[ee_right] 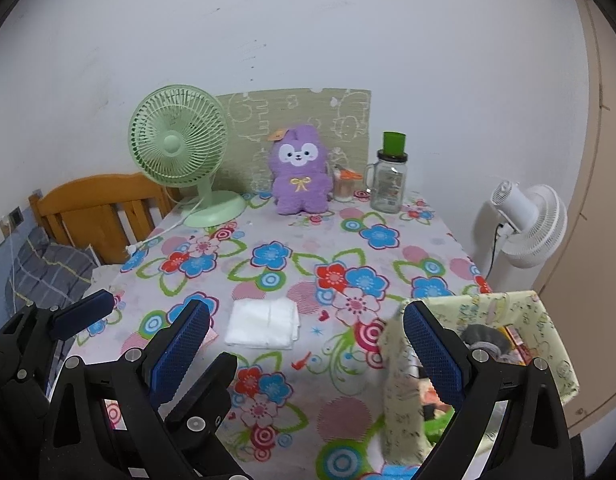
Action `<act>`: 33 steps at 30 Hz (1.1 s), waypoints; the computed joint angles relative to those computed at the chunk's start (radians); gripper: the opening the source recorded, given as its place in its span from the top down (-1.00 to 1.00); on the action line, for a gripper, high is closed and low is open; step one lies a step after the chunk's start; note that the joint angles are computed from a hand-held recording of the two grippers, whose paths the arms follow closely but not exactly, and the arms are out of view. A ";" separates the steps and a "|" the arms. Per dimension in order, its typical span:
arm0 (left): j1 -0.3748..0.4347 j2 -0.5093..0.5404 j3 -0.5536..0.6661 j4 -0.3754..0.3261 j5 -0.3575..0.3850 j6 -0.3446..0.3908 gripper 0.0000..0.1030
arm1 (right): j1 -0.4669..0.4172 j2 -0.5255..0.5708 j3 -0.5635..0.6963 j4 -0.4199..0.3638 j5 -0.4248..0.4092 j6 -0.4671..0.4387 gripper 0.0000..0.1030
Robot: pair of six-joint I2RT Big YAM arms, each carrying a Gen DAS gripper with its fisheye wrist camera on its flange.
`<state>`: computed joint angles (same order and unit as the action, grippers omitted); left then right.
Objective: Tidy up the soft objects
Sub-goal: 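Withdraw both open tools from the box back over the bed, then reach the right tool to the white towel while the left tool reaches the pink wipes pack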
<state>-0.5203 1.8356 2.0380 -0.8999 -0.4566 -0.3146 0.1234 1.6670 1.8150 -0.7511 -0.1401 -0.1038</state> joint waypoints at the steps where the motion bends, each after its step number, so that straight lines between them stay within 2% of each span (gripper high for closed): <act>1: 0.004 0.000 -0.003 0.001 0.001 -0.001 -0.97 | 0.004 0.005 0.004 -0.001 0.001 -0.003 -0.92; 23: 0.096 0.007 -0.071 0.016 0.059 -0.019 -0.96 | 0.061 0.118 0.066 -0.011 0.006 0.019 -0.92; 33: 0.125 0.040 -0.068 0.002 0.082 -0.018 -0.95 | 0.081 0.185 0.107 -0.030 0.017 0.027 -0.92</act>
